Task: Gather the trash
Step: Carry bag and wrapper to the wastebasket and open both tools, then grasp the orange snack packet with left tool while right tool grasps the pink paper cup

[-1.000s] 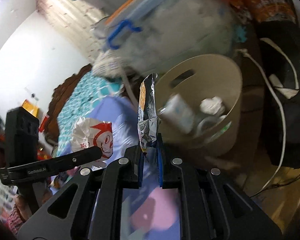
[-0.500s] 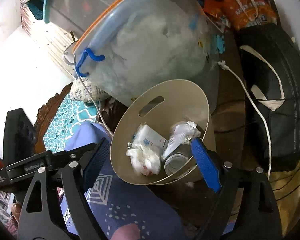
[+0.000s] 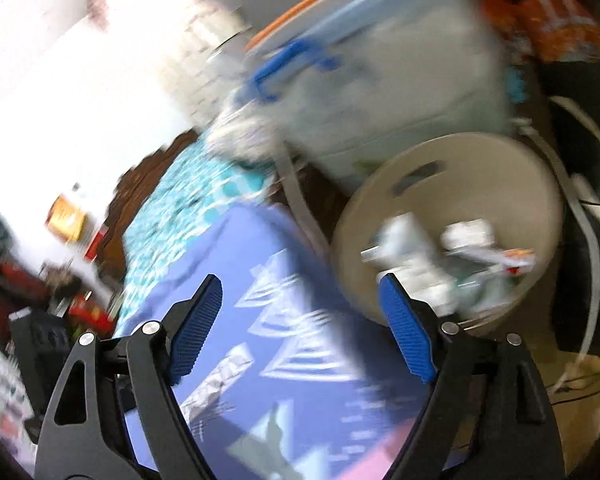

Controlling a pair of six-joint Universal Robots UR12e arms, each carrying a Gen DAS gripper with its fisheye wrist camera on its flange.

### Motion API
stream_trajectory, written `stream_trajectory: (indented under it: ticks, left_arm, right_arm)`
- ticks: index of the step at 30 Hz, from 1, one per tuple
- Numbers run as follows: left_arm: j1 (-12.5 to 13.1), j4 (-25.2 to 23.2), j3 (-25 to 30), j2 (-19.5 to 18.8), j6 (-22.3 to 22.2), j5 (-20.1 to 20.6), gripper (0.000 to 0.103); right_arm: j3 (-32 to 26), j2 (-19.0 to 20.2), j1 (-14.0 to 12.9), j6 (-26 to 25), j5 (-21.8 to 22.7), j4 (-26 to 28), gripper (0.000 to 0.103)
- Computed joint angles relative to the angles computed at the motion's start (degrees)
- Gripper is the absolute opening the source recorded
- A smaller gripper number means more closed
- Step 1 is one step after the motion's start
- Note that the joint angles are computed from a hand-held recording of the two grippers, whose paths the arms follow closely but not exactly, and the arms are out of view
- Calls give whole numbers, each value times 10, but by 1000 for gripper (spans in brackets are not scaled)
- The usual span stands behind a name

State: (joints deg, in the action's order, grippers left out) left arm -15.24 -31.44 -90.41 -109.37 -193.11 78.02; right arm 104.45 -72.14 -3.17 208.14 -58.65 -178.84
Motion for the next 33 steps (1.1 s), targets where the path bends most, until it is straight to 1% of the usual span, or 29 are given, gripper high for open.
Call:
stream_trajectory:
  ticks: [1,4,6,8,9,11,13,15,16,18,19,20,21,23,24,25,26,27,28,29,30,31,32,33]
  left_arm:
    - [7,9,-23,15,-3,4,70]
    - [32,30,-84,58,-10,18,70]
    - [51,41,-122,86,-24,21,70]
    - [72,56,-159,114,-42,31,70]
    - [86,69,-185,134,-59,47,70]
    - [111,82,-215,158,-95,62,70]
    - [136,88,-233,172,-130,60,70]
    - [155,95,-243,180,-156,63,70]
    - [164,100,-244,182,-166,63,70]
    - [177,117,-241,178,-180,56,71]
    - [179,120,-238,175,-182,54,75]
    - [179,123,-233,170,-188,53,78]
    - [183,127,-229,163,-194,45,78]
    - [183,122,-214,145,-212,35,79]
    - [185,119,-207,134,-233,23,79]
    - [188,119,-206,129,-244,12,79]
    - [189,118,-205,124,-257,4,78]
    - [185,134,-207,122,-265,19,78]
    - [185,136,-209,123,-260,22,72]
    - [186,140,-211,124,-253,16,58]
    - [191,152,-217,126,-246,-6,54]
    - [194,153,-222,131,-240,-12,47]
    - [192,152,-227,138,-234,-4,36]
    - [189,151,-236,150,-225,14,25]
  right_arm:
    - [-7,3,7,-9,12,9,79]
    - [-40,17,37,-55,57,64,76]
    - [-71,30,62,-100,85,121,73]
    - [-103,43,86,-145,98,176,70]
    - [-123,52,99,-167,102,202,70]
    - [-164,73,121,-197,104,245,69]
    - [-215,102,141,-206,105,276,69]
    - [-277,138,158,-208,103,313,69]
    - [-317,161,169,-207,95,342,69]
    - [-373,194,180,-219,90,390,69]
    - [-412,216,190,-227,78,423,67]
    - [-439,231,195,-230,68,447,64]
    - [-460,244,200,-235,61,469,62]
    - [-500,268,206,-250,63,524,55]
    - [-514,275,208,-264,64,550,53]
    - [-525,280,211,-285,63,575,50]
    - [-527,279,213,-310,59,595,51]
    - [-515,271,216,-326,52,596,50]
    - [-505,263,217,-355,53,606,51]
    - [-489,251,215,-378,62,617,52]
    - [-468,236,214,-388,61,613,53]
    - [-452,224,212,-397,60,613,53]
    - [-444,215,207,-419,79,636,53]
    - [-444,209,201,-456,111,684,53]
